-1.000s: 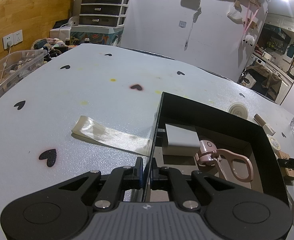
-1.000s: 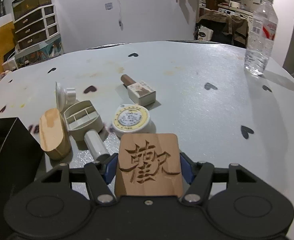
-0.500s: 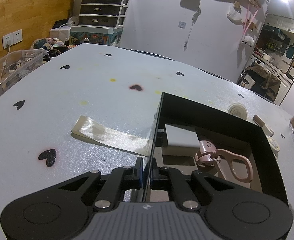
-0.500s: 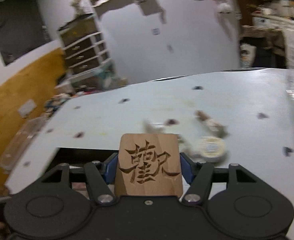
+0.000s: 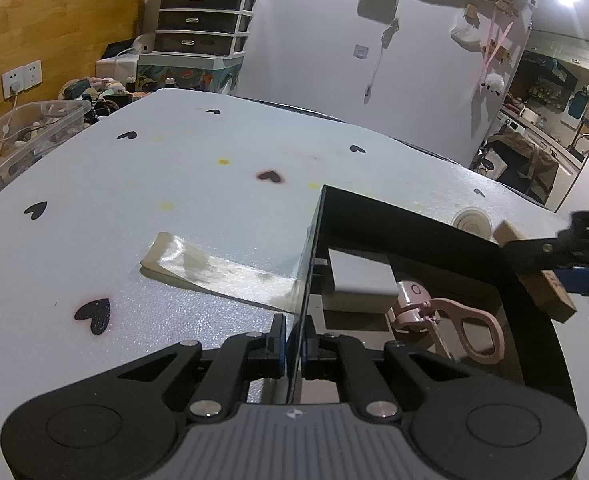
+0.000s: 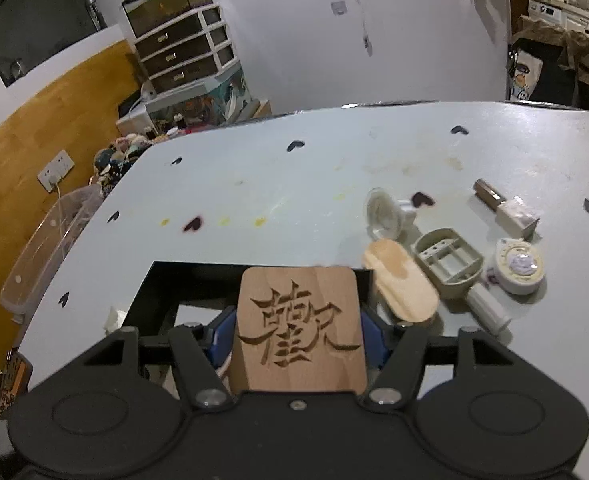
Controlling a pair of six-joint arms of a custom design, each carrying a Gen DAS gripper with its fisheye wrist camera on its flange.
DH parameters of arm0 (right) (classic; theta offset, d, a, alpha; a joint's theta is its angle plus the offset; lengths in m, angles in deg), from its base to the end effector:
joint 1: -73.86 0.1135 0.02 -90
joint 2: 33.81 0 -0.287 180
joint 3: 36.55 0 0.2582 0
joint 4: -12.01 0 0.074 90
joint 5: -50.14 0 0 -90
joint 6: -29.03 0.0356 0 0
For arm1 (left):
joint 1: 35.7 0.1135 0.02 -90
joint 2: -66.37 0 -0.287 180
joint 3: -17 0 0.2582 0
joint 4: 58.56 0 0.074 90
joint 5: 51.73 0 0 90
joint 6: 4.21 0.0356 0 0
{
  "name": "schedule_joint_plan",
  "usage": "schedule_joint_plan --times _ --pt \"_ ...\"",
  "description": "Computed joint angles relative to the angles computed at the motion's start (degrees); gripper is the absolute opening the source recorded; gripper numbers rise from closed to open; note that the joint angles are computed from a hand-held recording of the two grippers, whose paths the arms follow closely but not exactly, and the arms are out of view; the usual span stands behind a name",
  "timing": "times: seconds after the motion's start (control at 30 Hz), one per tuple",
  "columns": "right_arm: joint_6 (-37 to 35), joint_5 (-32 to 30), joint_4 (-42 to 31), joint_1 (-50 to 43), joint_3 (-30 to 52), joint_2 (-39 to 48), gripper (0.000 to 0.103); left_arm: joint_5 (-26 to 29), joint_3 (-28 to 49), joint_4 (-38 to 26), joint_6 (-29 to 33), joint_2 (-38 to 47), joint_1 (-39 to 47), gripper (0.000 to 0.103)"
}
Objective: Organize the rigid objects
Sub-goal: 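Carry the wooden stamp into the black box and release it with the right tool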
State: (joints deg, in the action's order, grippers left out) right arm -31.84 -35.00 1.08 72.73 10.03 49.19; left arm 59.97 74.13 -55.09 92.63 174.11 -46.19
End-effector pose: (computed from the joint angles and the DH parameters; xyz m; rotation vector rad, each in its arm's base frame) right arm 0.2669 -0.0083 0.1646 0.6639 2.3034 0.1277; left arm 0.3360 -0.0756 0.1088 0.5321 2.3108 -0.4825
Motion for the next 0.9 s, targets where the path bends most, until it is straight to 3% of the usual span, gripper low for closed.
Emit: schedule_joint_plan --times 0.43,0.9 --pt "5.2 12.3 -5.0 6.1 5.3 5.9 0.065 1.2 -0.1 0.2 0.1 0.2 0.6 0.008" --pt "5.2 9.4 -6.9 5.0 5.9 5.4 0.069 1.3 0.0 0.1 0.0 0.1 0.7 0.008"
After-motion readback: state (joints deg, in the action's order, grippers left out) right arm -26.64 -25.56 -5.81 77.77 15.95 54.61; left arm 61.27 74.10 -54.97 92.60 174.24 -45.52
